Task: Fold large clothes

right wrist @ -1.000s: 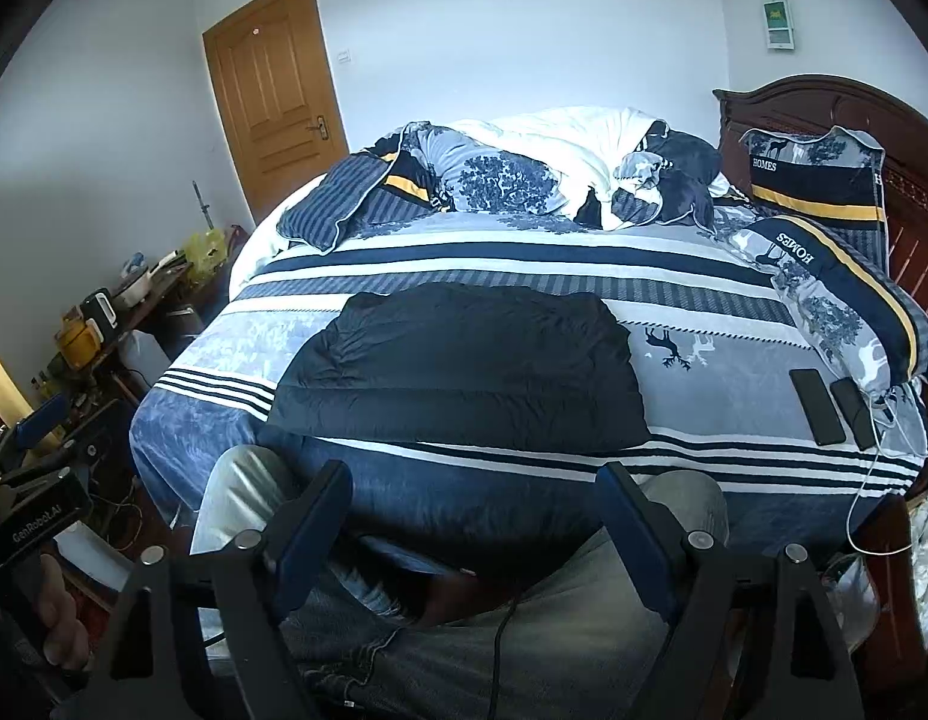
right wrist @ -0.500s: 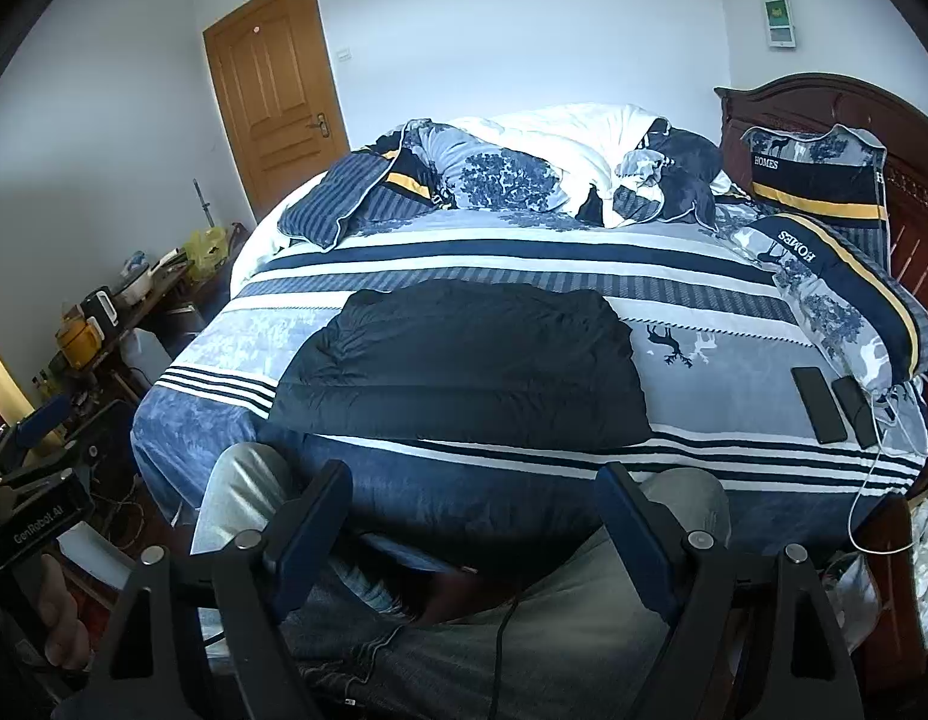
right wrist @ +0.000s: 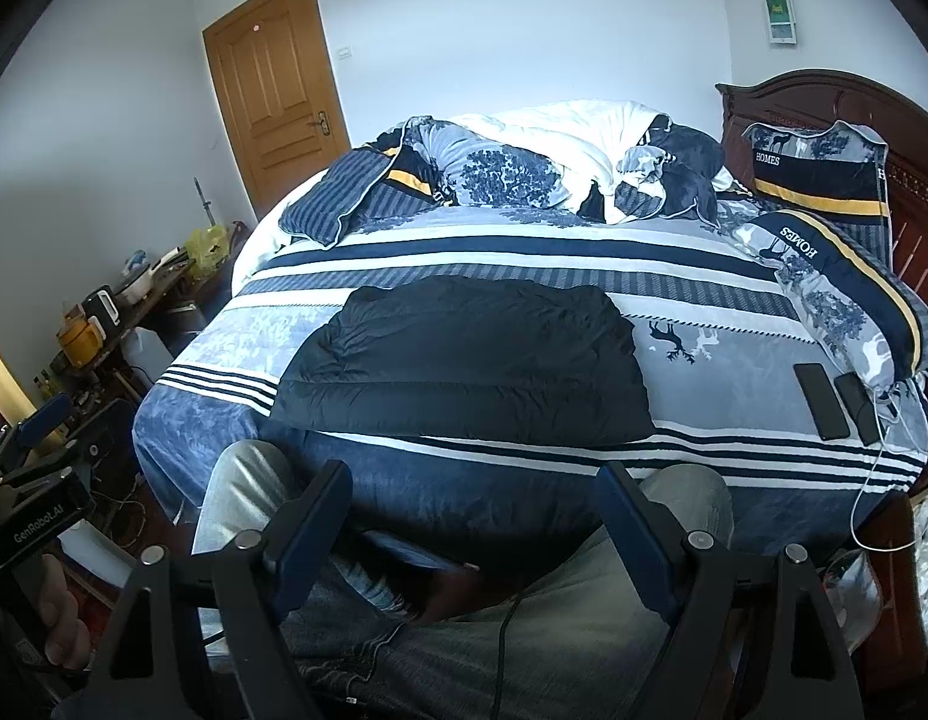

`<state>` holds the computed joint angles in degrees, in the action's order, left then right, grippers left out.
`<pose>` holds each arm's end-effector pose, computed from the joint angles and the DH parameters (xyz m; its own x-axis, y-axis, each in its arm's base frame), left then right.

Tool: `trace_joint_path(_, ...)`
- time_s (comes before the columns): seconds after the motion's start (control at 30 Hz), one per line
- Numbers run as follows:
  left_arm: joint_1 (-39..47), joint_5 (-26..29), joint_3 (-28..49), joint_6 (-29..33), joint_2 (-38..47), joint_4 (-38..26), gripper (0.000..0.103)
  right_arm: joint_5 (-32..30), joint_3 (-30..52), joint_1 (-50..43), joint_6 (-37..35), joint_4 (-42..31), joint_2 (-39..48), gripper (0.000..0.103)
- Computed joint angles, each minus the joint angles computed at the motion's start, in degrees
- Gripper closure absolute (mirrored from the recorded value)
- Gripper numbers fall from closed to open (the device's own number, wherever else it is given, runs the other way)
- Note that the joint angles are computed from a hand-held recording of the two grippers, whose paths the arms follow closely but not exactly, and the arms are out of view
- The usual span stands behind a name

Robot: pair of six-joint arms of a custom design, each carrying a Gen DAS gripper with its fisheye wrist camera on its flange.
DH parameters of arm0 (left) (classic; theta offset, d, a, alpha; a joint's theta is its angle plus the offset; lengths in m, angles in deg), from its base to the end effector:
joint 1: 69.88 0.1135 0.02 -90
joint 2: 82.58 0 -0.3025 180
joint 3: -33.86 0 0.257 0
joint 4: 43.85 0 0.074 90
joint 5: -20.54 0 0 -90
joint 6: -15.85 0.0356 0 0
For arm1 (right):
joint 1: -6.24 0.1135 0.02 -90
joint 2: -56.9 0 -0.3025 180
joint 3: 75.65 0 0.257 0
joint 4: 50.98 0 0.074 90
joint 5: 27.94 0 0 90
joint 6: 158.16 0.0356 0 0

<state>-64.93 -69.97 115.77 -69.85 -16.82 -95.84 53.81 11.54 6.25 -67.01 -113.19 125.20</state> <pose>0.2306 0.0203 0.3966 -0.5887 0.0243 -0.8080 -0.0495 0.9966 0.0660 0.2308 0.0051 0.4028 -0.6880 0.0197 -0.7254 -0.0908 0.9894 0.1130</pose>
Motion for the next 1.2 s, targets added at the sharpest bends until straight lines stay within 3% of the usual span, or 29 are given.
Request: trace_joint_path(1.2,-0.6,-0.7,0.0,-0.3,-0.1,0.0,0.004,0.2,-0.2,0.3,0.2,-0.2,-0.2,0.018)
